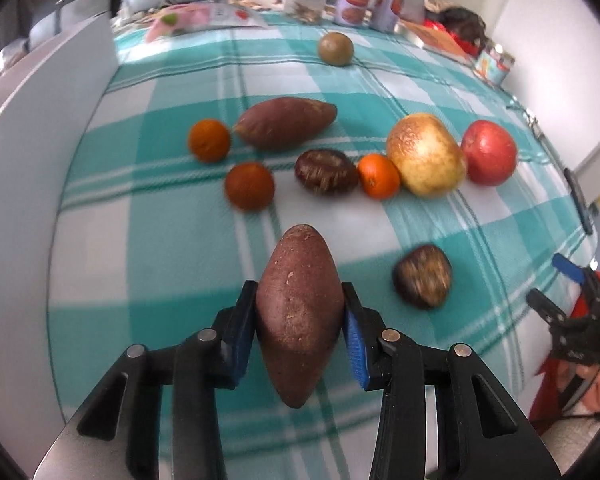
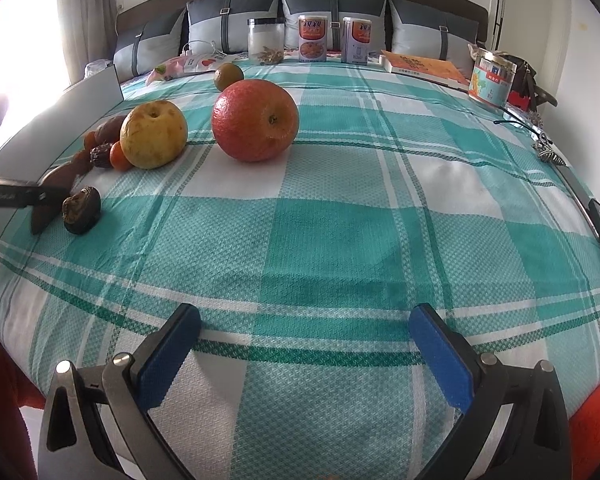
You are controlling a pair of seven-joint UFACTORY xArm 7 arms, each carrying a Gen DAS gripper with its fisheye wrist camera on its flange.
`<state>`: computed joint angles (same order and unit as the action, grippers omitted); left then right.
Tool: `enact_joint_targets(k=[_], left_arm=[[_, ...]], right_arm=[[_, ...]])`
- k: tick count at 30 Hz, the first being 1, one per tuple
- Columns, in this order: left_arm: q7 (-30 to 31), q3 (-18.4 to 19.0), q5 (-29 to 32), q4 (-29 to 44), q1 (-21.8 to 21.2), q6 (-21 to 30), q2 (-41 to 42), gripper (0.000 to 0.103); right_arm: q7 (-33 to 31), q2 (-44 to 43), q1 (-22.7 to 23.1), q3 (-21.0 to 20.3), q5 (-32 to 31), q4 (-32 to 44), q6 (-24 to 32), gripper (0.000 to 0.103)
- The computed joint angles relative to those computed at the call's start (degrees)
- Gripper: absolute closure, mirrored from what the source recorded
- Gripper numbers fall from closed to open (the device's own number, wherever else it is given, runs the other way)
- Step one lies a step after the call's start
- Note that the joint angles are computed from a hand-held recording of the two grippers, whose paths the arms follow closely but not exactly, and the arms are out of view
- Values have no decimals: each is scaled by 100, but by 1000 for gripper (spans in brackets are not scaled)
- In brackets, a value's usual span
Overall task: Organize fruits
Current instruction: 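Grasp the dark brown round fruit with the right tool while the left tool lifts the sweet potato, then carry both fruits over the white box and open both tools to drop them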
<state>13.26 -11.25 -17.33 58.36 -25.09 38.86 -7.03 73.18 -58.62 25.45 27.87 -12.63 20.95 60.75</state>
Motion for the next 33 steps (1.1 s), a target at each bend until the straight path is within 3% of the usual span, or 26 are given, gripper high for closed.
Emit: enact_joint_targets(k=[4, 6, 9, 10, 13, 16, 21, 23, 24, 26, 29, 33], left_arm=[[82, 177, -564, -463, -29, 82, -671, 62], [131, 290, -834, -703, -68, 81, -1072, 62], [78, 410, -1018, -887, -88, 90, -1461, 62], [51, 442, -1041, -931, -83, 90, -1557, 62], [-15, 567, -1152, -1027, -79, 114, -1811, 62], [-17, 681, -1206, -1102, -53, 147, -2052, 62], [-72, 928, -1293, -1052, 77, 309, -2290, 62], [-58, 1043, -1303, -959, 170, 376, -2347, 62], [-66, 1097, -1266, -879, 256, 405, -2360, 62], [-42, 1236, -1195, -683, 430, 468, -2319, 62], [-22, 1342, -968, -381, 767, 475, -2085, 62], [-193, 1356, -563, 45, 1276, 445, -1456, 62]], right_arm=[[-93, -127, 114, -82, 67, -45, -8, 0], [-160, -265, 172, -171, 87, -103, -272, 0], [-443, -235, 202, -436, 157, -131, -1160, 2], [-629, -87, 222, -589, 228, -117, -1572, 8], [-1315, 792, 180, -873, 409, 235, -2494, 25], [-1782, 1825, -101, -787, 375, 866, -2952, 26], [-2169, 3254, -454, -685, 213, 1786, -3138, 28], [-2229, 3754, -481, -665, 128, 2115, -2890, 44], [-2212, 3887, -469, -673, 82, 2209, -2771, 61], [-2034, 3925, -469, -633, -136, 2272, -2722, 61], [-2183, 3911, -269, -815, 37, 2324, -2732, 61], [-2268, 4205, -214, -857, 58, 2979, -2982, 61]])
